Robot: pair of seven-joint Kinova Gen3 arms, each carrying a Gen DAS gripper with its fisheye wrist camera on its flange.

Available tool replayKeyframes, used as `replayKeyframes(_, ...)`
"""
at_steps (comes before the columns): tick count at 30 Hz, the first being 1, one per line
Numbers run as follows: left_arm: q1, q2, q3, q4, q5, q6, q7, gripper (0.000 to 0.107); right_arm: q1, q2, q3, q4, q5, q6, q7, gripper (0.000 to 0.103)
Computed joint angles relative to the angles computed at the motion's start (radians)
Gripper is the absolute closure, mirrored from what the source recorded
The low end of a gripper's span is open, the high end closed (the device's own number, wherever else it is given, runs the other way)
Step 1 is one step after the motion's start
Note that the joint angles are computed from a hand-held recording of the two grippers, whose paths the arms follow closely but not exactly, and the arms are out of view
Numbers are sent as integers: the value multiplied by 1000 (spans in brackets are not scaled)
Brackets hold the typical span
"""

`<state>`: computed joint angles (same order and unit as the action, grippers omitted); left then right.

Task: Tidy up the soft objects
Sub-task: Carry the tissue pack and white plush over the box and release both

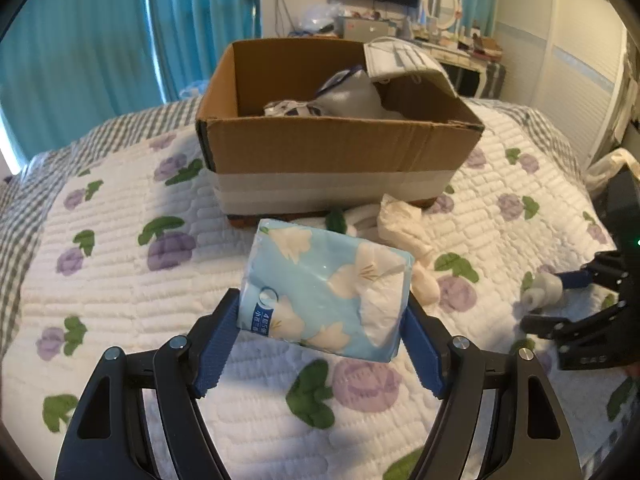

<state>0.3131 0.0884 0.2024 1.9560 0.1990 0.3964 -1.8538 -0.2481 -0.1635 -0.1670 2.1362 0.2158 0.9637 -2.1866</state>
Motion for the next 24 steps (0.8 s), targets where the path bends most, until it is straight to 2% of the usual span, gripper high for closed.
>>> replayKeyframes(2,-6,-16,1,11,17,3,-12,32,-6,-4,-16,0,20,2,-17,46)
replayKeyframes(3,-12,-25,1,18,36,6,-26,32,-7,-8,-16,2,19,1,-18,57)
replayKeyframes(5,-20,-46,-2,32,71,12,-58,32,-9,-22,-23,10,26,-2,-31,63)
replayKeyframes(6,-22,-59,-6,40,85,13,-73,32,-11,-33,-31,12,32,0,-42,77)
replayKeyframes(12,-20,-105,-31,55,110,20,-104,32,-16,-147,-99,11,70,13,-108,79)
replayKeyframes(15,-16,-117,-36,35,101,26,-92,32,-15,-191,-125,-40,100,32,-114,79)
replayKeyframes(19,-11,-121,-40,-24,103,38,-86,32,30,-181,-174,-154,191,33,-125,78)
replayKeyframes(24,-15,-76,-39,-156,128,63,-106,32,75,-120,-153,-315,295,-20,-102,77)
